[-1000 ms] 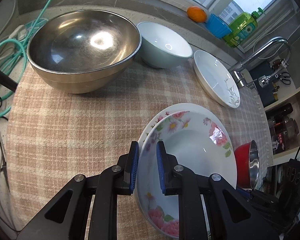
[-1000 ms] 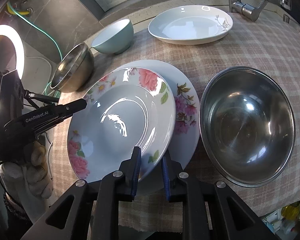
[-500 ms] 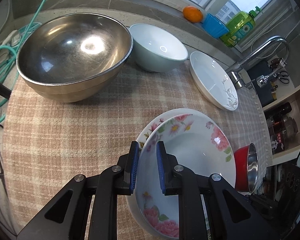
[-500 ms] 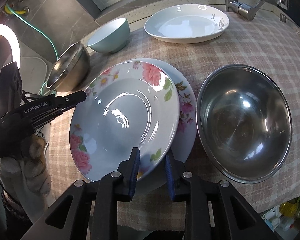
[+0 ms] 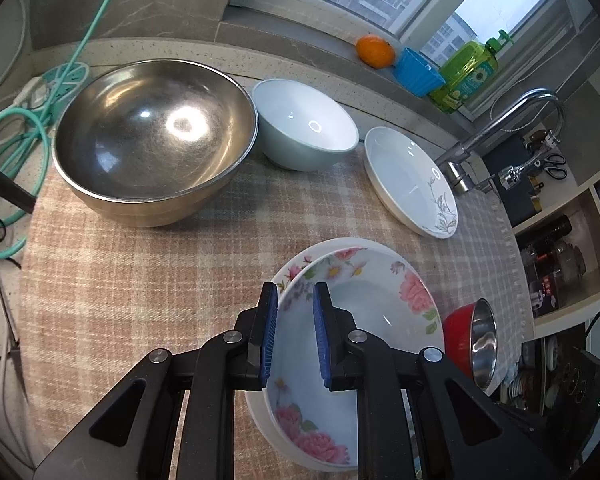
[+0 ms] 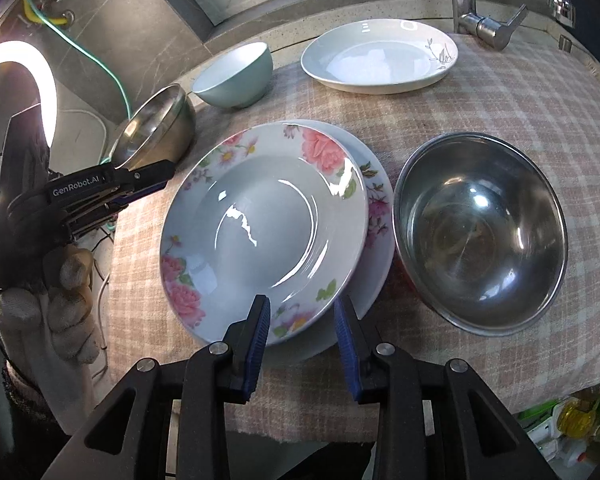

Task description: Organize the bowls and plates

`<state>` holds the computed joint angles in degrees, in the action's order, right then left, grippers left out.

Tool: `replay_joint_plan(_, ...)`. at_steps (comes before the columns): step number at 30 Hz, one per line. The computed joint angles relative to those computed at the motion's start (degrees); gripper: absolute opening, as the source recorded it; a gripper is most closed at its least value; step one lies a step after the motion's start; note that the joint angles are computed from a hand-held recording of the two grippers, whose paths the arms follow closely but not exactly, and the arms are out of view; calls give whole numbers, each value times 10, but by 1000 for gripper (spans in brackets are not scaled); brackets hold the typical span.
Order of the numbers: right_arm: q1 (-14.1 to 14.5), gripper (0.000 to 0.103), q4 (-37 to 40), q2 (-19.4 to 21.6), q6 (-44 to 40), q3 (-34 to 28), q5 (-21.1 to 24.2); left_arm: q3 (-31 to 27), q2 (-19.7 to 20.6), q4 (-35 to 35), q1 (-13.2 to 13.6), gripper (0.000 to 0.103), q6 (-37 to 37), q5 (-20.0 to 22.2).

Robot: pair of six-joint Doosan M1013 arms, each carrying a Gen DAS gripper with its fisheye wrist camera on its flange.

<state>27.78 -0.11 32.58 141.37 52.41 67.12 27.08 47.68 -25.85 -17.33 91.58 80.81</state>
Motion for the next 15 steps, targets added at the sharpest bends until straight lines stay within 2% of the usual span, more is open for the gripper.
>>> replay_joint_plan(15, 12, 30, -49, -35, -8, 17, -22, 108, -73, -6, 5, 16, 23, -51)
